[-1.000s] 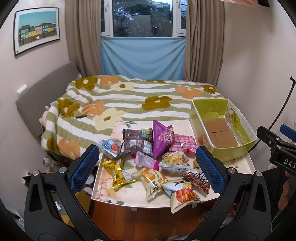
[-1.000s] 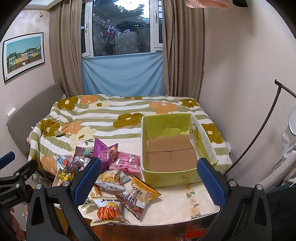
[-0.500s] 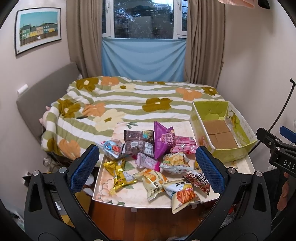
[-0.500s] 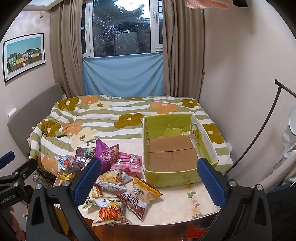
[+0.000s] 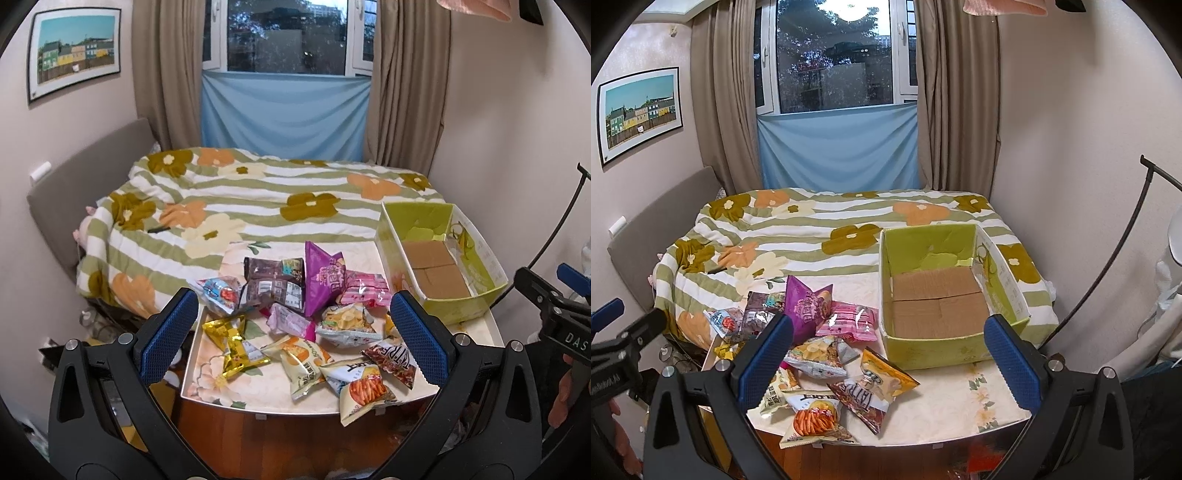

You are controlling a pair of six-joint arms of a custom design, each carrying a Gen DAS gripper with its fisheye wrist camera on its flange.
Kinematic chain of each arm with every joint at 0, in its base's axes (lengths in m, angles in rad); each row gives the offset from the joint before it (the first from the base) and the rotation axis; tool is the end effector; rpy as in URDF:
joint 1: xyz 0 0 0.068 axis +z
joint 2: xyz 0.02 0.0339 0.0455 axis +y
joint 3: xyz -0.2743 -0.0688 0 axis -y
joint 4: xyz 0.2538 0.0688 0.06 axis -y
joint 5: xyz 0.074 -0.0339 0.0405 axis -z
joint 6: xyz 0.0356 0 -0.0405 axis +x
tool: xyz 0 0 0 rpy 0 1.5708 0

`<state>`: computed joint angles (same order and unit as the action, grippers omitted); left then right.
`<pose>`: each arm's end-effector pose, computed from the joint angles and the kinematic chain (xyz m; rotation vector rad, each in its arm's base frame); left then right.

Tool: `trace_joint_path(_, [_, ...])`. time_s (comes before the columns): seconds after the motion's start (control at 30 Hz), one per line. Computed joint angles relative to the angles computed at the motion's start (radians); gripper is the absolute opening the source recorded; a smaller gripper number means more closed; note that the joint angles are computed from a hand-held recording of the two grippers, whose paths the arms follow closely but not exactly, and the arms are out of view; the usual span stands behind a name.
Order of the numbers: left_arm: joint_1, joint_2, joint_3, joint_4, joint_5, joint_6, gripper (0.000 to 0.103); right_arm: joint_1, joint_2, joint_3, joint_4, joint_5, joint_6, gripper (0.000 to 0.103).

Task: Organize snacks
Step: 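Grasp the cheese corn-stick bag with left tool while right tool grasps barbecue chip bag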

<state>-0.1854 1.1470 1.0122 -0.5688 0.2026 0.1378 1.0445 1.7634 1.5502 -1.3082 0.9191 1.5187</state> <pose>0.2442 -0.0531 0.3184 0.4701 2.2207 -0.2554 0.1942 0.2780 0.2922 0.5513 2.1653 -0.2624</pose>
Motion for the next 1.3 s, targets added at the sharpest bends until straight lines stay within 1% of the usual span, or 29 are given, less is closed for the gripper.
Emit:
trace_joint_path(0.1, [0.009, 0.039, 0.018, -0.019, 0.016, 0.023, 0.103, 0.003, -0.033, -0.042, 0.011, -0.021, 0.018, 0.103])
trace_joint_path(0.17, [0.011, 0.070, 0.014, -0.028, 0.034, 0.040, 0.103, 0.004, -0.065, -0.095, 0.044, -0.041, 0.022, 0.103])
trace_joint_path(0.3, [-0.010, 0.125, -0.039, -0.012, 0.045, 0.042, 0.103, -0.002, -0.118, -0.215, 0.110, -0.097, 0.020, 0.103])
trace_joint_path(0.4, [-0.047, 0.164, -0.089, 0.003, 0.036, 0.010, 0.103, -0.018, -0.173, -0.347, 0.236, -0.154, -0.012, 0.103])
trace_joint_path(0.43, [-0.060, 0.173, -0.105, 0.010, 0.034, -0.002, 0.103, -0.031, -0.199, -0.406, 0.301, -0.181, -0.033, 0.103])
trace_joint_path(0.5, [-0.090, 0.193, -0.142, 0.038, 0.023, -0.037, 0.103, -0.055, -0.246, -0.485, 0.389, -0.215, -0.076, 0.103])
trace_joint_path(0.6, [-0.139, 0.236, -0.189, 0.099, 0.009, -0.113, 0.103, -0.111, -0.311, -0.620, 0.578, -0.281, -0.196, 0.103])
trace_joint_path(0.63, [-0.160, 0.261, -0.205, 0.128, 0.009, -0.151, 0.103, -0.146, -0.336, -0.684, 0.678, -0.321, -0.263, 0.103])
trace_joint_path(0.7, [-0.196, 0.305, -0.221, 0.172, -0.007, -0.211, 0.103, -0.209, -0.354, -0.776, 0.839, -0.402, -0.372, 0.103])
trace_joint_path(0.77, [-0.249, 0.363, -0.234, 0.220, -0.050, -0.277, 0.103, -0.278, -0.346, -0.853, 0.985, -0.494, -0.471, 0.103])
trace_joint_path(0.83, [-0.301, 0.421, -0.238, 0.261, -0.094, -0.333, 0.103, -0.351, -0.304, -0.906, 1.120, -0.591, -0.558, 0.103])
trace_joint_path(0.93, [-0.356, 0.485, -0.245, 0.314, -0.148, -0.391, 0.102, -0.440, -0.232, -0.945, 1.250, -0.713, -0.651, 0.103])
trace_joint_path(1.0, [-0.382, 0.537, -0.252, 0.361, -0.182, -0.422, 0.101, -0.476, -0.194, -0.957, 1.304, -0.761, -0.692, 0.103])
trace_joint_path(1.07, [-0.393, 0.582, -0.247, 0.381, -0.200, -0.443, 0.097, -0.511, -0.153, -0.965, 1.357, -0.814, -0.728, 0.103])
trace_joint_path(1.13, [-0.399, 0.631, -0.236, 0.395, -0.209, -0.458, 0.089, -0.546, -0.098, -0.966, 1.415, -0.869, -0.756, 0.103])
trace_joint_path(1.27, [-0.406, 0.717, -0.217, 0.424, -0.227, -0.484, 0.087, -0.576, 0.014, -0.932, 1.497, -0.950, -0.787, 0.103])
trace_joint_path(1.3, [-0.404, 0.728, -0.216, 0.431, -0.223, -0.487, 0.080, -0.583, 0.032, -0.926, 1.512, -0.966, -0.791, 0.103])
